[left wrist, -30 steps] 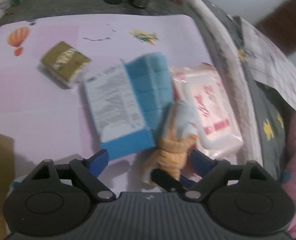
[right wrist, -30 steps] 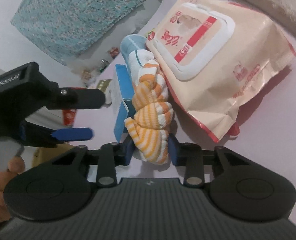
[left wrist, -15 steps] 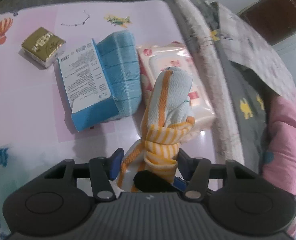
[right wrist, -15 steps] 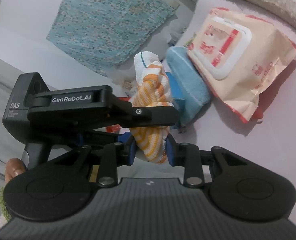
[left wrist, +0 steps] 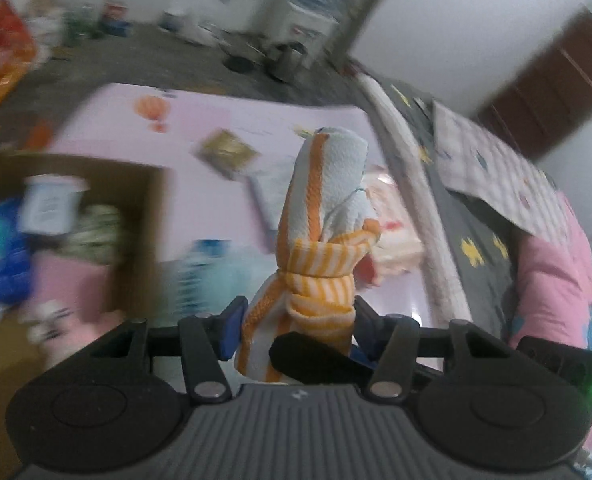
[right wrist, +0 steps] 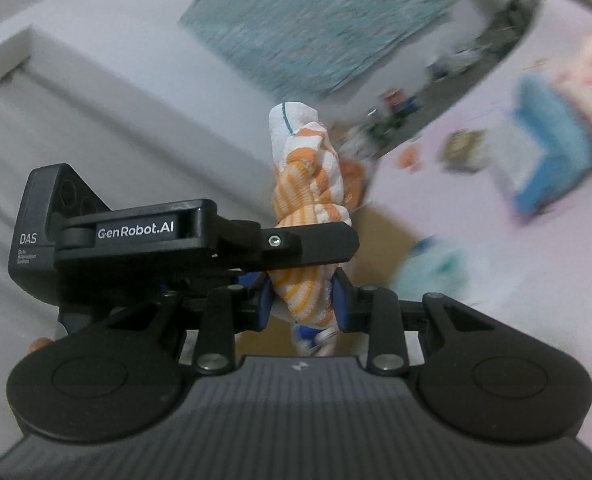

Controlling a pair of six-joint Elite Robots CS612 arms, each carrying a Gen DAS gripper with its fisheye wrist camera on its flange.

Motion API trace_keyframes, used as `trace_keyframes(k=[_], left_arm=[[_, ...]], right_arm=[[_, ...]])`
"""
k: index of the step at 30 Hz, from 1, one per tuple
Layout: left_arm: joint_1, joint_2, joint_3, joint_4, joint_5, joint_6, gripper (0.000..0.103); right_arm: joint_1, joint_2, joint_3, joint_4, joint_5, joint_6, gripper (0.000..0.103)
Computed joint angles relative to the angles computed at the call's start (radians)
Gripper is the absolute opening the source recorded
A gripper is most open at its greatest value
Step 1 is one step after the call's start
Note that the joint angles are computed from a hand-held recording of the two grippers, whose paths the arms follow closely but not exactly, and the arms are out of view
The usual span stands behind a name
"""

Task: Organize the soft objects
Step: 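Carry the cloth bundle over the box and open the right tool, then withdraw the right tool from the box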

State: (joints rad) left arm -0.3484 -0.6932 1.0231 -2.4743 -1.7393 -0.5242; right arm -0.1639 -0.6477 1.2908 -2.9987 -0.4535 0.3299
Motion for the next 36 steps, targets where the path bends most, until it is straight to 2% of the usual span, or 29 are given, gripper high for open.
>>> trace_keyframes(k=[3,6,8,11,14,19,23,28,31,36], left_arm=[[0.030,-0.066,0.117,-0.047,0.033,-0.045,0.057],[0.067,-0.105,0.204,-0.088,0.036,-0.116,0.059],[0.092,-0.117,0.249,-0.113,0.036,-0.164,0.060],[0.121,-0.122,0.299,-0.151,0.064,-0.198,0.071],[0.139,-0.121,0.327,-0.160,0.126,-0.201,0.074],[0.160,-0.116,0.357,-0.196,0.210,-0.265,0.074],[0.170,-0.119,0.372,-0.237,0.220,-0.271,0.073],[0.171,-0.133,0.394,-0.271,0.221,-0.275,0.074],[0.169,-0.132,0.394,-0.275,0.220,-0.274,0.074],[0.167,-0.135,0.400,-0.284,0.217,-0.279,0.074]], right_arm=[[0.042,-0.023,0.010,0.117,0.031,-0.092,0.029],[0.087,-0.025,-0.008,0.270,0.042,-0.180,0.029],[0.122,-0.021,-0.026,0.375,0.021,-0.245,0.029],[0.167,-0.023,-0.040,0.504,-0.039,-0.317,0.028],[0.202,-0.009,-0.056,0.556,-0.100,-0.314,0.028],[0.236,0.041,-0.123,0.659,-0.162,-0.261,0.028],[0.256,0.086,-0.183,0.711,-0.197,-0.214,0.029],[0.270,0.112,-0.220,0.767,-0.184,-0.202,0.035],[0.275,0.116,-0.235,0.835,-0.186,-0.229,0.046],[0.260,0.097,-0.204,0.841,-0.141,-0.229,0.058]])
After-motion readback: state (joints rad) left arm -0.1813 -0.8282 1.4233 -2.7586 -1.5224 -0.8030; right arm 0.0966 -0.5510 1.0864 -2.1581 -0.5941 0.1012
